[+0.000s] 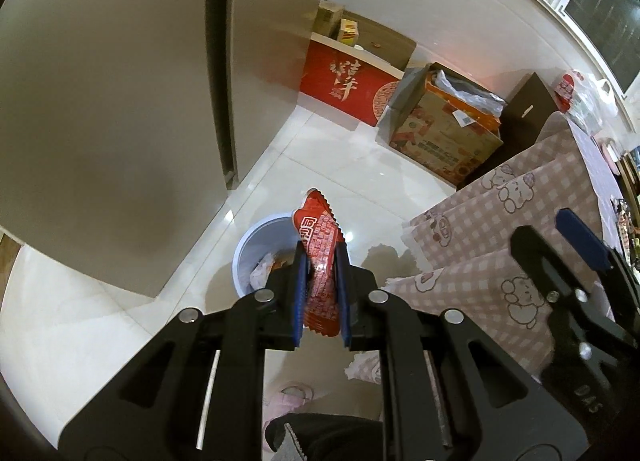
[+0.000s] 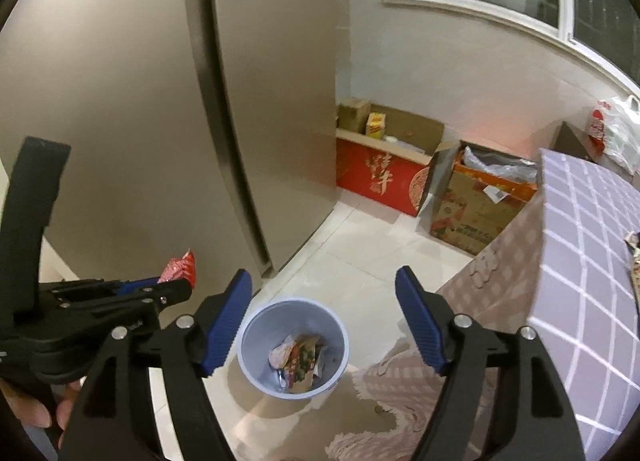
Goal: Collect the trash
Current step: 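Carry both items to the bin and open both grippers over it, then turn both grippers back toward the table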
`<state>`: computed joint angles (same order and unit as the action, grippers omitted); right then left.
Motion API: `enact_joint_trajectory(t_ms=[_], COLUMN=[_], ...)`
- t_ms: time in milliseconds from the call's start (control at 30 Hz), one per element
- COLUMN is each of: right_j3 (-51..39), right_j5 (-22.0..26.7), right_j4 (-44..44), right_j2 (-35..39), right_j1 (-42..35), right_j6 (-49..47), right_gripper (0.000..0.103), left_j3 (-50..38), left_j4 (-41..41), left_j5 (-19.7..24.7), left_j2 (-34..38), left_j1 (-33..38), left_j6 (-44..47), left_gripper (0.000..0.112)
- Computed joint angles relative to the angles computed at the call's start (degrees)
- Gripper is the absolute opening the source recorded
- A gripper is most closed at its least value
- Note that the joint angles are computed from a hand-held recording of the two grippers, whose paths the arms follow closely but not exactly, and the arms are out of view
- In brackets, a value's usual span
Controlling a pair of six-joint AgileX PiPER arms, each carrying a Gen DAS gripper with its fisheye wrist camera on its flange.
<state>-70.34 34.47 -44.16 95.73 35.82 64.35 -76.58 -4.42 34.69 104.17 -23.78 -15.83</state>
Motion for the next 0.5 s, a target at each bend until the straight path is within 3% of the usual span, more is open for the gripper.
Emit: enact_joint_trajectory(t_ms=[167,200,233,267,300,500], right_j3=[1.77,2.02,2.27,2.69,2.78,3.75], right_j5=[-0.16,-0.16,-0.33,-0.32,-0.19,0.77], right_j4=[-3.13,-3.13,-3.17,-3.53,-3.49,-3.21], right_j2=[-2.81,-3.35,-3.8,-4.46,-4.78,-7.34], right_j1=[-0.49,-0.73,-0.94,-1.08,-1.13,-0.84], right_j6=[4.01,4.11,4.29,4.78,4.72,4.96], right_gripper=[0.075,0.075,0.075,0.075,0.075,0.075], left_j3=[-5.7,-6.62,-7.31,-8.45,-7.67,-5.75], left_j4=[2.22,3.03,4.05,5.69,7.27,9.28], left_j5=[2.24,2.73,3.5,4.99,4.18,4.25], left_j2=[2.41,2.88,3.22,3.68,3.02,0.25], left_j1=[-1.36,-1.52,-1.66,-1.94,-2.11,-2.78], left_j6=[-2.13,-3.45,-5.2,-7.91,-10.04,-12.42], left_gripper=[0.016,0.024,0.058,0.075,0.081,0.081])
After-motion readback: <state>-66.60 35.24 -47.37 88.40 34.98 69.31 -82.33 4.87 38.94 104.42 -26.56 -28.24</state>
